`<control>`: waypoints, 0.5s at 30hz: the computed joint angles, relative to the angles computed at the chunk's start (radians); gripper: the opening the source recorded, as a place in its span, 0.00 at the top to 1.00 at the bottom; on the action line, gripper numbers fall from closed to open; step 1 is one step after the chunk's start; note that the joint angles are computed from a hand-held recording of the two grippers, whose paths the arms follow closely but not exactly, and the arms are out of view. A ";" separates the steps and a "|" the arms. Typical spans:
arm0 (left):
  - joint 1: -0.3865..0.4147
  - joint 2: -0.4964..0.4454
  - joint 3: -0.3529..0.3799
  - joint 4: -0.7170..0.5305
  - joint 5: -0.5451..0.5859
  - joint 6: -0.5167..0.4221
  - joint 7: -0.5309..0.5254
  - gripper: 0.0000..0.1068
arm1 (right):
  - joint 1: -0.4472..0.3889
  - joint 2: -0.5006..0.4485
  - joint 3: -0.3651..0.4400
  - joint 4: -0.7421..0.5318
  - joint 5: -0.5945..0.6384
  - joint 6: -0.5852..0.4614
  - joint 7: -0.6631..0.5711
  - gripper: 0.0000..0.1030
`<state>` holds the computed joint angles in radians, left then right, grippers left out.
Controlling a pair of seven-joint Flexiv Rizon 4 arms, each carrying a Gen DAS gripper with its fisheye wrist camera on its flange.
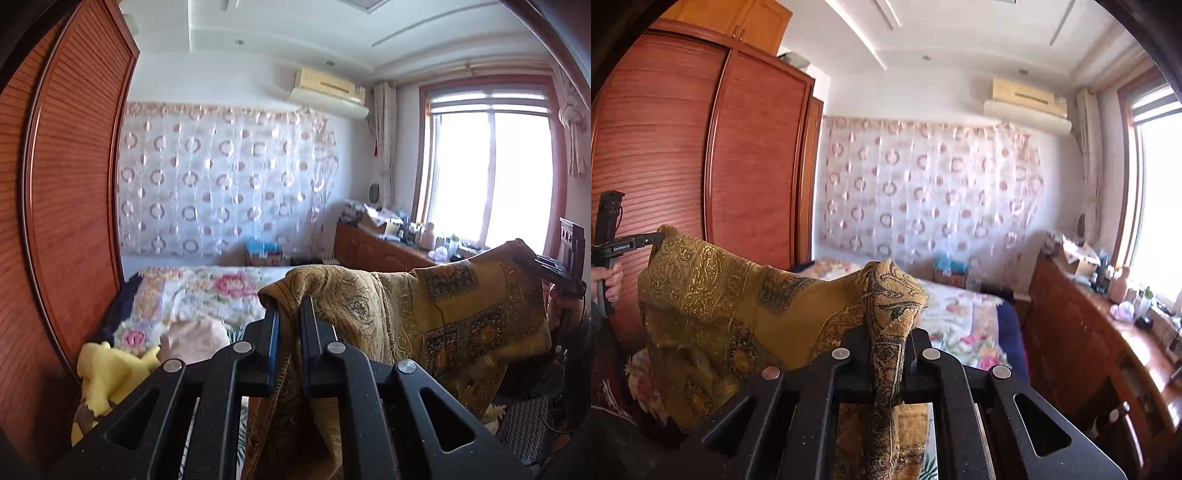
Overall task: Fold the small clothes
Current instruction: 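Grasp the folded edge with both tools and lift it over the shirt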
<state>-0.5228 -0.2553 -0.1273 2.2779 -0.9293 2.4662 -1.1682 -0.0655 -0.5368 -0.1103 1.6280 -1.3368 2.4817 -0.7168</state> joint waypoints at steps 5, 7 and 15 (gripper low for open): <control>0.026 0.030 0.014 -0.019 0.040 0.009 0.013 0.90 | -0.010 0.036 0.010 0.007 0.038 0.025 -0.029 0.92; 0.042 0.028 0.019 -0.047 0.034 -0.001 0.039 0.90 | -0.009 0.036 0.011 -0.012 0.035 0.023 -0.014 0.92; 0.125 -0.047 0.048 -0.140 0.032 -0.097 0.060 0.90 | 0.031 -0.018 0.003 -0.043 0.044 -0.036 -0.026 0.92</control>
<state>-0.3978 -0.3018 -0.0797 2.1381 -0.8977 2.3689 -1.1086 -0.0347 -0.5547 -0.1073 1.5846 -1.2927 2.4459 -0.7426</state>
